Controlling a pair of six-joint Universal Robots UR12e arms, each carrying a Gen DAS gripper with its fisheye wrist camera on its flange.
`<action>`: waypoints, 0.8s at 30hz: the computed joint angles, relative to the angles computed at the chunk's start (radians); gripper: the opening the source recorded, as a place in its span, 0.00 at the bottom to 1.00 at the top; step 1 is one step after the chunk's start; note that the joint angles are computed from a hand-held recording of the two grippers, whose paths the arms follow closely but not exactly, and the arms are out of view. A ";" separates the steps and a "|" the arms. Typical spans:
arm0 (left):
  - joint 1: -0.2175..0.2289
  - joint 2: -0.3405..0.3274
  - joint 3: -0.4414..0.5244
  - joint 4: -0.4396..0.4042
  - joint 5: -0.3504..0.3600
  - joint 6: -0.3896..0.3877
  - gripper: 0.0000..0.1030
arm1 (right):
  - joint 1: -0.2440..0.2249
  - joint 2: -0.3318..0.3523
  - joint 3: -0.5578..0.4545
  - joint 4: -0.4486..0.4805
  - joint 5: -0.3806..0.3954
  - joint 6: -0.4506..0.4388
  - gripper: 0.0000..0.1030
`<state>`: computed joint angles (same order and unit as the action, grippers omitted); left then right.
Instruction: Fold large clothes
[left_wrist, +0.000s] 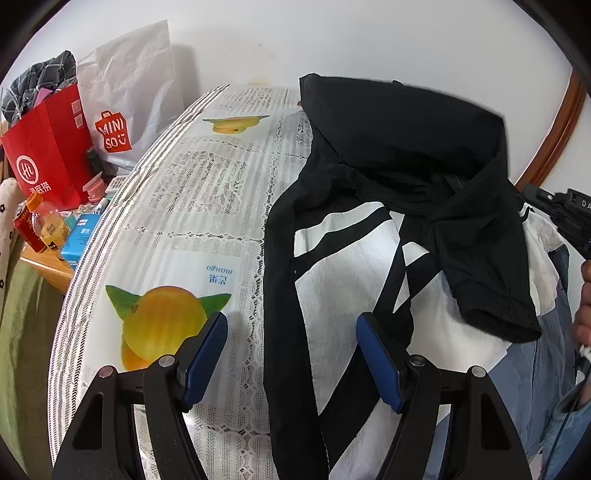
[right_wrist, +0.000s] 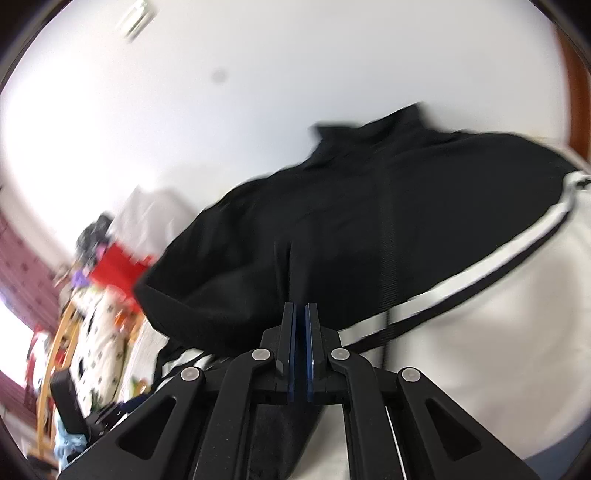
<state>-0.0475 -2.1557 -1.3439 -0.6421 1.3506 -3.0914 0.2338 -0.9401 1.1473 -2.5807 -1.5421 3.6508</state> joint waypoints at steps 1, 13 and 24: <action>0.000 0.000 0.000 0.003 0.001 0.003 0.68 | -0.004 -0.007 0.005 0.015 -0.021 0.007 0.04; -0.007 0.019 -0.015 0.020 0.012 -0.010 0.68 | 0.048 -0.035 0.024 0.130 -0.132 -0.197 0.55; 0.007 0.055 -0.066 0.047 0.004 -0.026 0.69 | 0.137 0.007 -0.009 0.127 -0.004 -0.529 0.78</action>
<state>-0.0403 -2.1010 -1.4102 -0.5951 1.3546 -3.1176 0.3704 -0.9332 1.1382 -2.4533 -1.5458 3.1220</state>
